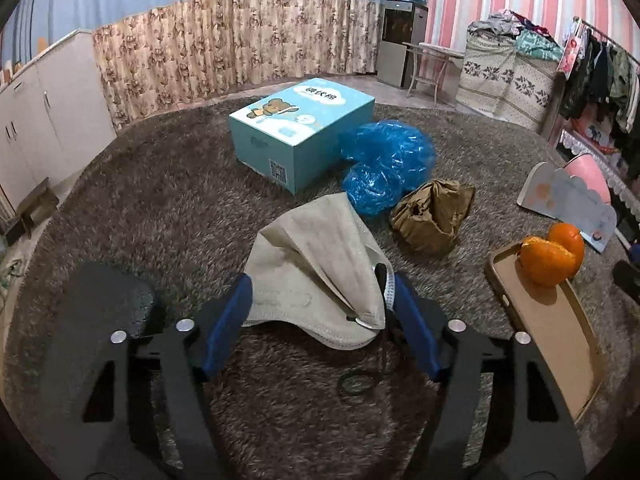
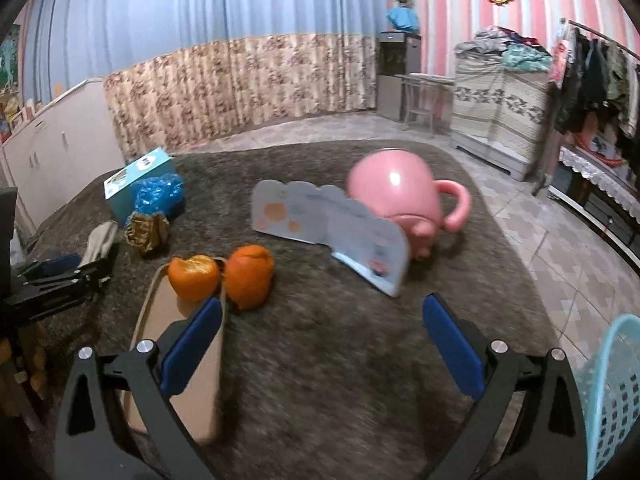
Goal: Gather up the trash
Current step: 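Grasp the grey cloth with the left tool while the right tool grasps an orange fruit, then carry the grey cloth and orange fruit in both tools over the blue basket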
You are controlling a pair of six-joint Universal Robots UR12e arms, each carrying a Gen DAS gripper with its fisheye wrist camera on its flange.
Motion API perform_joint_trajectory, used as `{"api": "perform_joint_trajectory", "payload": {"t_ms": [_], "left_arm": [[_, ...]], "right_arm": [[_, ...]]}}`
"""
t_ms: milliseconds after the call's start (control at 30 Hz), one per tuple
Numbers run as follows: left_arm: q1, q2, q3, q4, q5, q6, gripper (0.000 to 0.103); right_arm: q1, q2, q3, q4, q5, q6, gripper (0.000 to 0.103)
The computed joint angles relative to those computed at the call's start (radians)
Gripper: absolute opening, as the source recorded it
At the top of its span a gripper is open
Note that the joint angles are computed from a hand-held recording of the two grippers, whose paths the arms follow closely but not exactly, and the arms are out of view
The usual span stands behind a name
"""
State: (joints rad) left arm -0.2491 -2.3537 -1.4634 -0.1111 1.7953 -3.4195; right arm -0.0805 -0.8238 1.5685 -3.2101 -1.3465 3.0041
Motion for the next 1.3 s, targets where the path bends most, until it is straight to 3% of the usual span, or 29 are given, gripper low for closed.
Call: {"api": "perform_joint_trajectory", "payload": {"t_ms": [167,367,467,567,833,1133,1300], "left_arm": [[-0.003,0.001,-0.026,0.086,-0.007,0.014,0.036],[0.003,0.004,-0.035,0.105,-0.034,-0.009,0.029],[0.005,0.001,-0.034,0.106,-0.042,-0.016,0.027],[0.007,0.003,-0.037,0.109,-0.05,-0.017,0.023],[-0.004,0.011,-0.047,0.133,-0.027,0.028,0.006],[-0.07,0.065,-0.083,0.225,-0.068,0.135,0.005],[-0.115,0.075,-0.069,0.257,-0.119,0.151,0.005]], "right_arm": [[0.015,0.021,-0.05,0.081,0.015,-0.027,0.076],[0.025,0.039,-0.086,0.15,0.044,-0.047,0.055],[0.016,0.044,-0.097,0.181,0.102,-0.047,0.033],[0.009,0.041,-0.087,0.156,0.138,-0.042,0.022],[-0.032,-0.035,0.031,0.012,0.14,0.01,0.019],[-0.108,-0.171,0.237,-0.172,0.058,0.067,0.019],[-0.159,-0.228,0.331,-0.271,0.001,0.114,0.019]]}}
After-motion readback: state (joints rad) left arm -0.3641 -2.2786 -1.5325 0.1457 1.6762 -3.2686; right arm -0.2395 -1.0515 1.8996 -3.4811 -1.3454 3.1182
